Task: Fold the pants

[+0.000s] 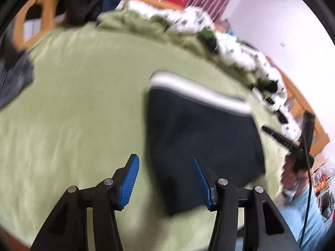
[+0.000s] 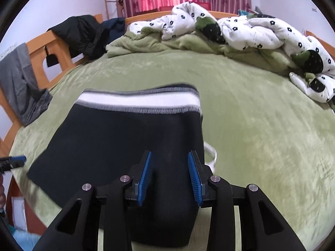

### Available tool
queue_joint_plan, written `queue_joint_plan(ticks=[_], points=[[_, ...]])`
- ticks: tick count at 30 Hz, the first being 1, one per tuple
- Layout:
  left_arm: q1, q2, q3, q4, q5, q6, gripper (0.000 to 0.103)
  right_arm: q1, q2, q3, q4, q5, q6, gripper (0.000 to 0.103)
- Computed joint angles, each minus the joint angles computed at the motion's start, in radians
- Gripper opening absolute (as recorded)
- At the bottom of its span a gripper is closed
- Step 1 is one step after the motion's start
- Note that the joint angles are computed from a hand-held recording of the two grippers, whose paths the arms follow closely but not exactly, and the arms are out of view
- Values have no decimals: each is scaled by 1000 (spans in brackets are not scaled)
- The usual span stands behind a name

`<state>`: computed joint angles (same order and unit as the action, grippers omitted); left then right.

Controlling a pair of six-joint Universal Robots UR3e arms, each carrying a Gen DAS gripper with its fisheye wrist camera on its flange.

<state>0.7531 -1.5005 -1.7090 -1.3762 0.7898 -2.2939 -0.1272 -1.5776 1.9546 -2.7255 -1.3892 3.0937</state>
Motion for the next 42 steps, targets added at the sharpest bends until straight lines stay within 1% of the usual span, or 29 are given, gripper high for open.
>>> queue_joint_plan(ticks=[2, 4, 6, 7, 8, 9, 10, 11, 12, 13, 14, 15, 16, 17, 18, 19, 22, 23, 26, 28, 29, 31, 32, 34, 35, 38, 39, 41, 42], points=[[-120, -91, 64, 171, 9, -168, 54, -8, 59, -69, -14, 23, 30, 36], [-264, -225, 169, 345, 61, -331, 54, -1, 133, -158, -27, 30, 58, 36], [-374, -336, 255, 461, 132, -425, 55, 17, 220, -256, -42, 28, 68, 36], [-416, -375, 273, 515, 166, -449, 55, 28, 278, -319, -47, 31, 64, 36], [-468, -446, 321, 574, 224, -474, 55, 36, 321, -365, -43, 33, 59, 36], [-493, -476, 333, 608, 266, -479, 55, 43, 371, -418, -29, 39, 49, 36], [-532, -538, 379, 637, 338, -503, 55, 49, 419, -459, -17, 42, 33, 36], [-546, -591, 429, 619, 379, -515, 55, 55, 453, -490, -6, 33, 20, 36], [-550, -636, 492, 571, 384, -527, 55, 67, 513, -527, -12, 2, 3, 36], [-540, -670, 532, 526, 357, -538, 55, 72, 546, -541, -33, -15, -3, 36], [-518, -679, 533, 513, 311, -541, 55, 72, 569, -540, -65, -20, -10, 36], [-496, -673, 523, 502, 268, -534, 55, 60, 574, -538, -81, 7, -12, 34], [-485, -671, 525, 482, 248, -524, 55, 54, 576, -551, -64, 16, -5, 32], [-483, -674, 549, 438, 254, -505, 55, 55, 583, -570, -41, 6, 4, 31], [-488, -668, 567, 390, 282, -475, 55, 62, 589, -586, -24, -10, 2, 31], [-491, -653, 562, 365, 302, -448, 57, 71, 589, -588, -21, -28, -5, 31], [-462, -577, 501, 279, 321, -348, 62, 105, 549, -582, 36, -96, -25, 32], [-440, -537, 458, 247, 315, -304, 62, 101, 527, -563, 48, -92, -31, 32], [-363, -379, 269, 215, 293, -174, 62, 77, 396, -417, 83, -44, -39, 33], [-291, -281, 153, 174, 250, -105, 62, 41, 274, -266, 99, 14, -63, 33], [-258, -239, 107, 142, 232, -75, 62, 33, 234, -213, 88, 21, -68, 34], [-201, -128, -38, 180, 221, -51, 63, 10, 119, -75, 72, 44, -92, 33], [-171, -78, -93, 177, 215, -26, 63, -2, 68, -22, 73, 53, -96, 33], [-115, -16, -128, 67, 201, 45, 64, -38, -19, 61, 120, 102, -97, 33], [-89, 8, -129, -2, 202, 80, 64, -45, -50, 93, 132, 108, -95, 33], [-53, 62, -125, -59, 193, 106, 63, -51, -133, 165, 167, 97, -111, 33], [-41, 86, -116, -86, 164, 116, 63, -56, -161, 177, 180, 103, -111, 33], [-54, 91, -76, -146, 95, 119, 63, -83, -211, 191, 197, 162, -91, 33], [-86, 78, -65, -133, 75, 99, 64, -96, -227, 198, 182, 208, -68, 33]])
